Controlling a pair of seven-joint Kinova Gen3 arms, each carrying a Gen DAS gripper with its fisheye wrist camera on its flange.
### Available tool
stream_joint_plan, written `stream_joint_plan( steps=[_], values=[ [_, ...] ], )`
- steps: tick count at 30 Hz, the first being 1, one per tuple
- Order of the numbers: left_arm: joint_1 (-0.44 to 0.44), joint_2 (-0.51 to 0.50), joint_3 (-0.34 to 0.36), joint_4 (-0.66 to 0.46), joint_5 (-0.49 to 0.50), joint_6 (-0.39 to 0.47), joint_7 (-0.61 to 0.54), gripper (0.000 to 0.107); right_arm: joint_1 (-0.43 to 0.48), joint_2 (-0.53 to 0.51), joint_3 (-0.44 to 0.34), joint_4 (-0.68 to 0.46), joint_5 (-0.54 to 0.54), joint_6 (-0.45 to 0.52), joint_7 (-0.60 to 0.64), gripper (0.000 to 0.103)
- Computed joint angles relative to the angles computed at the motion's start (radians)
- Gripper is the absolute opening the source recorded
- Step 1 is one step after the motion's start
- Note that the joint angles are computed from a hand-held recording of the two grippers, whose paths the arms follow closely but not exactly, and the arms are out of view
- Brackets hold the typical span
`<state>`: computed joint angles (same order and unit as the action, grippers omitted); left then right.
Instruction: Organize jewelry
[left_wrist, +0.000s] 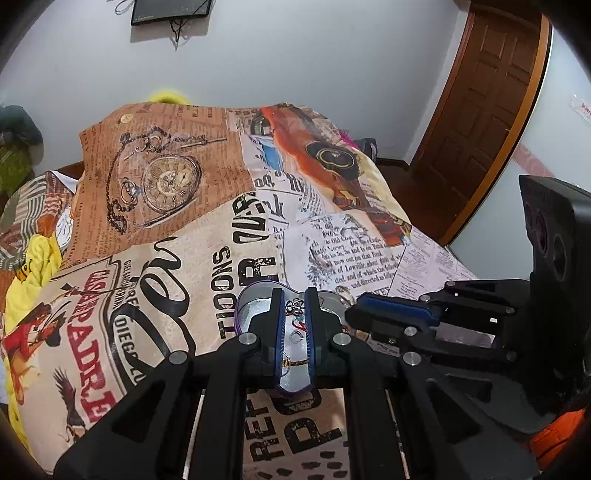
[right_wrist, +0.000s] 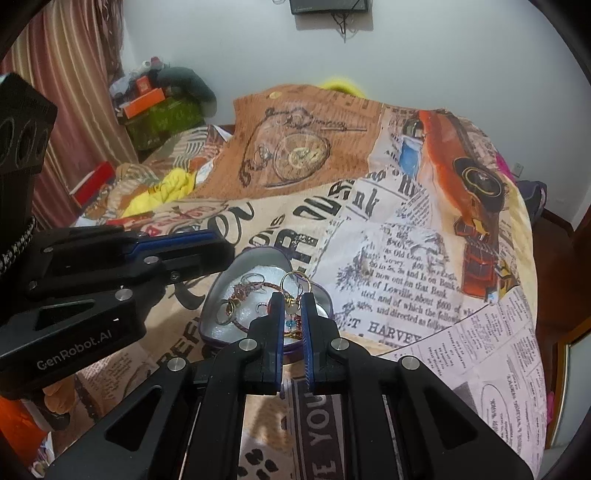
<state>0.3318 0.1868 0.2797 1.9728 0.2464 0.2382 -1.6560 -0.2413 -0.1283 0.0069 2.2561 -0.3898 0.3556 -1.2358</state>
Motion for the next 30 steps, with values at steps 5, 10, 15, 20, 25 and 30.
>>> stream_joint_plan(
  steps=[5,10,15,20,25,30],
  values=[
    [0.016,0.025,-0.014,-0.007,-0.029,0.003,0.016,0.009,0.004,0.035,-0.015,-0.006,0.009,-0.001,-0.005,0.008],
    [0.006,0.046,-0.012,-0.012,-0.025,0.015,0.018,0.009,0.013,0.065,-0.033,-0.013,0.018,-0.002,-0.007,0.008],
    [-0.001,0.055,-0.016,-0.017,-0.023,0.038,0.026,0.009,0.022,0.076,-0.059,-0.02,0.06,0.0,-0.039,0.008],
    [0.037,0.042,-0.058,-0.018,-0.069,0.058,0.073,0.011,0.021,0.084,-0.079,-0.032,0.123,0.014,-0.101,0.008],
    [0.122,-0.004,-0.138,0.016,-0.184,0.018,0.21,0.037,0.021,0.073,-0.102,-0.04,0.218,0.031,-0.216,0.019],
    [0.136,-0.05,-0.151,0.026,-0.265,0.023,0.301,0.037,0.022,0.021,-0.133,-0.033,0.342,0.037,-0.355,0.029]
  ],
)
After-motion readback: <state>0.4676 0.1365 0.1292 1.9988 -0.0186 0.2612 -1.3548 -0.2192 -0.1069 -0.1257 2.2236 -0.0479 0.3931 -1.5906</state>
